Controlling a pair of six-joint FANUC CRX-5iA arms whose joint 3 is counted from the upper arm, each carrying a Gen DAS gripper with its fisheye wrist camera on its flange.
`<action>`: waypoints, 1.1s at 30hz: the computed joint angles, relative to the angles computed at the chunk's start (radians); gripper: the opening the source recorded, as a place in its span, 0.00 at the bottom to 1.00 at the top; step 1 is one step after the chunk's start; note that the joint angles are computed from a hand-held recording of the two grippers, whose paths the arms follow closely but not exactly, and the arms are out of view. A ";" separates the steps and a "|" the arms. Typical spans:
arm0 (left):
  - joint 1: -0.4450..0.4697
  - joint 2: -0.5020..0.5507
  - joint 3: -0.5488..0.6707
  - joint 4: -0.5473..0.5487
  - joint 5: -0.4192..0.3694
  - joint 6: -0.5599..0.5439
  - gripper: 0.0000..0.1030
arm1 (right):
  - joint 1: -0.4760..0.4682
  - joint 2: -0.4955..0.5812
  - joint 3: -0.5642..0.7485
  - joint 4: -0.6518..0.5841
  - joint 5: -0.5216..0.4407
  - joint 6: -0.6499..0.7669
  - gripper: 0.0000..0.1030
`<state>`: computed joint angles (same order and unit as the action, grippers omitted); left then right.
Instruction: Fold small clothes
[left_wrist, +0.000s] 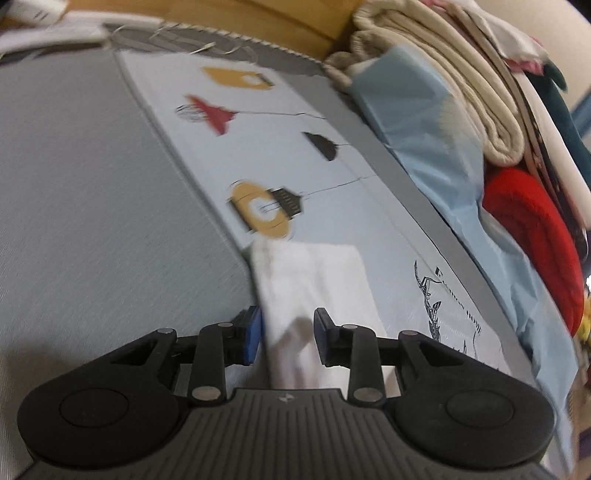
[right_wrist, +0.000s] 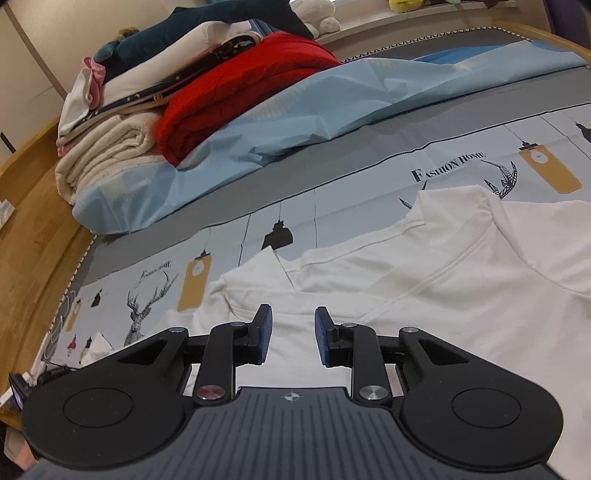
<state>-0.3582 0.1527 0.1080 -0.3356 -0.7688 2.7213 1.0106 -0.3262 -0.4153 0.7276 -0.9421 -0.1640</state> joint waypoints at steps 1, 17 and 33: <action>0.003 0.010 0.012 0.004 -0.007 -0.032 0.15 | 0.000 0.003 0.001 -0.004 0.000 0.006 0.27; 0.009 -0.060 -0.039 -0.173 -0.107 0.347 0.06 | -0.003 0.041 0.030 -0.019 0.010 0.019 0.27; -0.512 0.246 0.716 -0.674 -0.477 -0.049 0.03 | 0.055 -0.096 0.001 -0.030 -0.318 -0.051 0.27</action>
